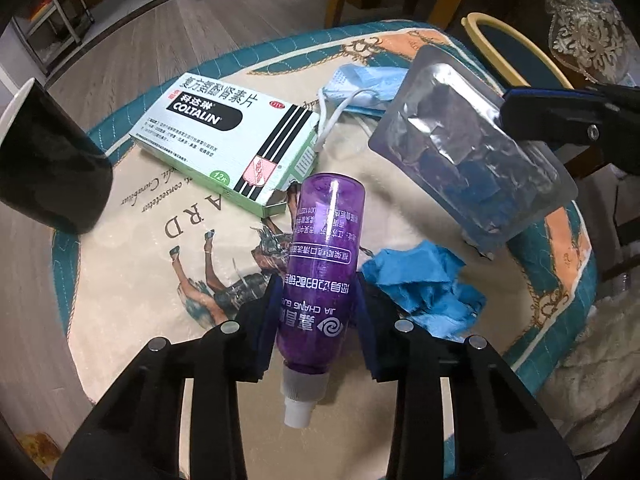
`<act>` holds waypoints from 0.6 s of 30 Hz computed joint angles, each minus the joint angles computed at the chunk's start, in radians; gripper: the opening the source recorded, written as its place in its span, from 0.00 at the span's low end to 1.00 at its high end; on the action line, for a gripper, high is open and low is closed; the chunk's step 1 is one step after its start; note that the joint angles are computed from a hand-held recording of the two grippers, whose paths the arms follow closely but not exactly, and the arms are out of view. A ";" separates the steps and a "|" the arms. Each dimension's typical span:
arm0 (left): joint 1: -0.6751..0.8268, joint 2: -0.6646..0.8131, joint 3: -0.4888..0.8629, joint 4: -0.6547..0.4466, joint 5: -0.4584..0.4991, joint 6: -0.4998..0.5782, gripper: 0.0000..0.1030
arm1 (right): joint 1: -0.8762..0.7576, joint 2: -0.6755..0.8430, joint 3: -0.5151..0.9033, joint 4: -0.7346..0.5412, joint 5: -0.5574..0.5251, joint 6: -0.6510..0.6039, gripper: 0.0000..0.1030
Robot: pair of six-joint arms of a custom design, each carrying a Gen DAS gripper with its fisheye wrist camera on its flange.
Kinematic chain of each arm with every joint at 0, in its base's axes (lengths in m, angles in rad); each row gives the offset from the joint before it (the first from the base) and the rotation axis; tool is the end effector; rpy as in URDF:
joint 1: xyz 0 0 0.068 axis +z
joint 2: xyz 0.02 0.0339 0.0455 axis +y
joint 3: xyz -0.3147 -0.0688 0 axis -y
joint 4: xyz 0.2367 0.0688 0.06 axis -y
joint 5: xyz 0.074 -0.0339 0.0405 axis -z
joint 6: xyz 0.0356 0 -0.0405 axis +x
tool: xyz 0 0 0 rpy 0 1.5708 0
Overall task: Collect trash
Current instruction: 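Grasp the purple spray bottle with the left gripper while the right gripper grasps the blue blister tray, then carry bottle and blister tray over the wastebasket and open both grippers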
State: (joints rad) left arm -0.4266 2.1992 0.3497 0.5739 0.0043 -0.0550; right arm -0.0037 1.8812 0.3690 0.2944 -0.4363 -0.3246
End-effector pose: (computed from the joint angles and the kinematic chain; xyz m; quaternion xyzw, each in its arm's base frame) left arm 0.2088 -0.0951 0.0191 0.1830 0.9720 -0.0371 0.1423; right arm 0.2267 0.0142 0.0807 -0.1911 0.9427 0.1822 0.2039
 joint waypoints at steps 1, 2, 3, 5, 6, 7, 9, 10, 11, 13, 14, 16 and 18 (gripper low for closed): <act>0.003 -0.019 -0.010 -0.002 -0.001 0.004 0.34 | -0.008 -0.017 -0.003 -0.013 -0.007 -0.006 0.03; -0.004 -0.043 -0.022 -0.002 -0.004 -0.003 0.34 | -0.017 -0.038 -0.006 -0.027 -0.014 -0.011 0.03; -0.006 -0.066 -0.034 -0.003 -0.007 -0.005 0.34 | -0.025 -0.053 -0.008 -0.038 -0.020 -0.018 0.03; -0.021 -0.139 -0.056 -0.024 -0.014 -0.018 0.34 | -0.053 -0.102 -0.010 -0.078 -0.041 -0.036 0.03; -0.024 -0.169 -0.064 -0.031 -0.014 -0.022 0.34 | -0.070 -0.126 -0.009 -0.097 -0.054 -0.043 0.03; -0.033 -0.216 -0.074 -0.044 -0.012 -0.036 0.34 | -0.090 -0.148 -0.004 -0.121 -0.068 -0.053 0.03; -0.053 -0.281 -0.088 -0.061 -0.013 -0.062 0.34 | -0.136 -0.189 0.014 -0.170 -0.097 -0.066 0.03; -0.070 -0.324 -0.082 -0.090 -0.020 -0.078 0.33 | -0.165 -0.207 0.025 -0.194 -0.112 -0.075 0.03; -0.088 -0.358 -0.069 -0.125 -0.034 -0.089 0.33 | -0.186 -0.218 0.036 -0.215 -0.122 -0.080 0.03; -0.107 -0.406 -0.054 -0.167 -0.045 -0.098 0.32 | -0.254 -0.244 0.065 -0.264 -0.151 -0.108 0.03; -0.119 -0.430 -0.041 -0.192 -0.052 -0.110 0.32 | -0.283 -0.252 0.079 -0.287 -0.162 -0.122 0.03; -0.157 -0.468 -0.014 -0.237 -0.080 -0.136 0.31 | -0.331 -0.263 0.106 -0.320 -0.179 -0.141 0.03; -0.160 -0.498 0.014 -0.273 -0.083 -0.138 0.31 | -0.391 -0.267 0.135 -0.354 -0.202 -0.162 0.03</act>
